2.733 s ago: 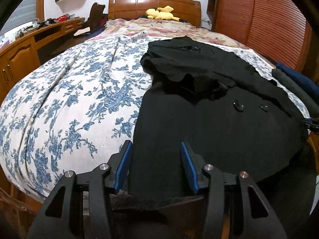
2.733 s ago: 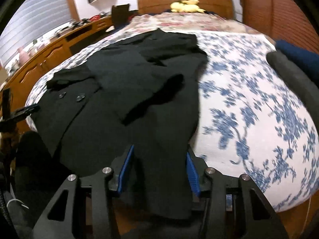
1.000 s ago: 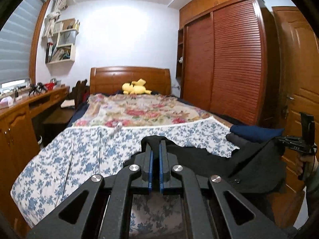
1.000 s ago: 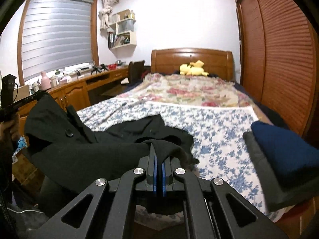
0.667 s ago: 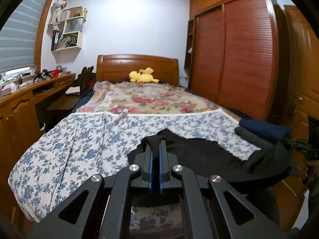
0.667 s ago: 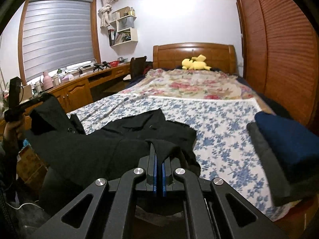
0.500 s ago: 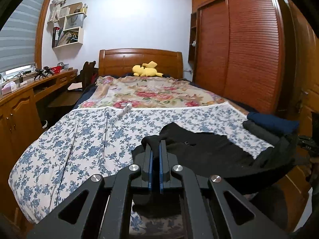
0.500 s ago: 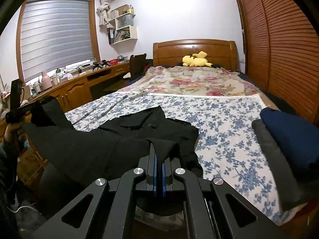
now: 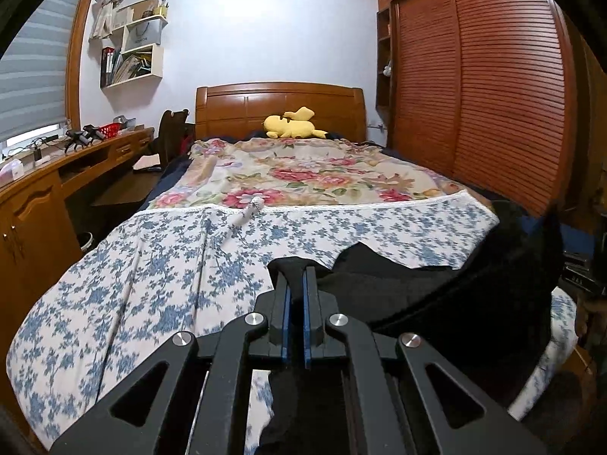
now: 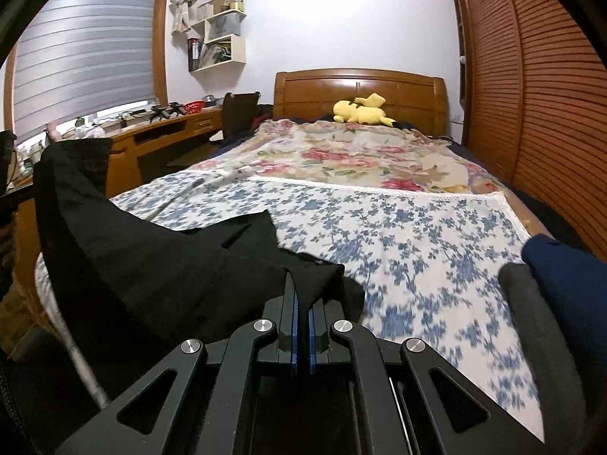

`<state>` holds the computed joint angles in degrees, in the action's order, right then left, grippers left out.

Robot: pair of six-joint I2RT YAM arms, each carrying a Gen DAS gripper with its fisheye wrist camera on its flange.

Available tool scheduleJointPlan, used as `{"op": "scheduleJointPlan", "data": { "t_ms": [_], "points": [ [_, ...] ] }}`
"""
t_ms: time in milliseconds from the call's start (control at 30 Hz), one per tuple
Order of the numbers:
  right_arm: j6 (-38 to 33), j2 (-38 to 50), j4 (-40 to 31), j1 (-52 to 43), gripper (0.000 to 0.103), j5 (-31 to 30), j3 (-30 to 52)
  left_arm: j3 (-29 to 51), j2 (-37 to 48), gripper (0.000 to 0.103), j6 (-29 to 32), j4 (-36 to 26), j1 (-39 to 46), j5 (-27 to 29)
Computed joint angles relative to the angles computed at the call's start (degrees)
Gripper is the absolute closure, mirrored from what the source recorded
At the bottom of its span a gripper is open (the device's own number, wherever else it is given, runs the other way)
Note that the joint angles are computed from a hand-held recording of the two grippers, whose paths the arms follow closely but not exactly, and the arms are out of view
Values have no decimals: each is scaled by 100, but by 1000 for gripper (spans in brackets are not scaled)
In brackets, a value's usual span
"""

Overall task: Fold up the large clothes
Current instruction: 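Lift the hem with both grippers and fold it over toward the collar, then open both grippers to release the hem and withdraw them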

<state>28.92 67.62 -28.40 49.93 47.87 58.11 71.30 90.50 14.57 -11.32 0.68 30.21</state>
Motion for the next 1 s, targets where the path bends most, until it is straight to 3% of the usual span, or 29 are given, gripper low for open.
{"op": "scheduleJointPlan", "data": {
  "t_ms": [333,467,667,800,933,1000],
  "points": [
    [-326,1003,1052,-1257,100,-996,509,836,1212,97,-457,557,-440,-496],
    [-278,1459,1437,-1344,100,-935,655,1033,1566,97,-566,764,-624,-826],
    [-156,1984,777,-1472,100,-1127,1271,1319,1931,97,-675,754,-652,-708],
    [-66,2214,362,-1449,99,-1102,1708,1501,2071,94,-600,527,-767,-944],
    [-91,2354,297,-1484,91,-1053,1944,1386,2053,94,-526,589,-799,-1063],
    [-140,2265,417,-1479,80,-927,1879,1356,2021,86,-495,564,-788,-1022]
  ]
}}
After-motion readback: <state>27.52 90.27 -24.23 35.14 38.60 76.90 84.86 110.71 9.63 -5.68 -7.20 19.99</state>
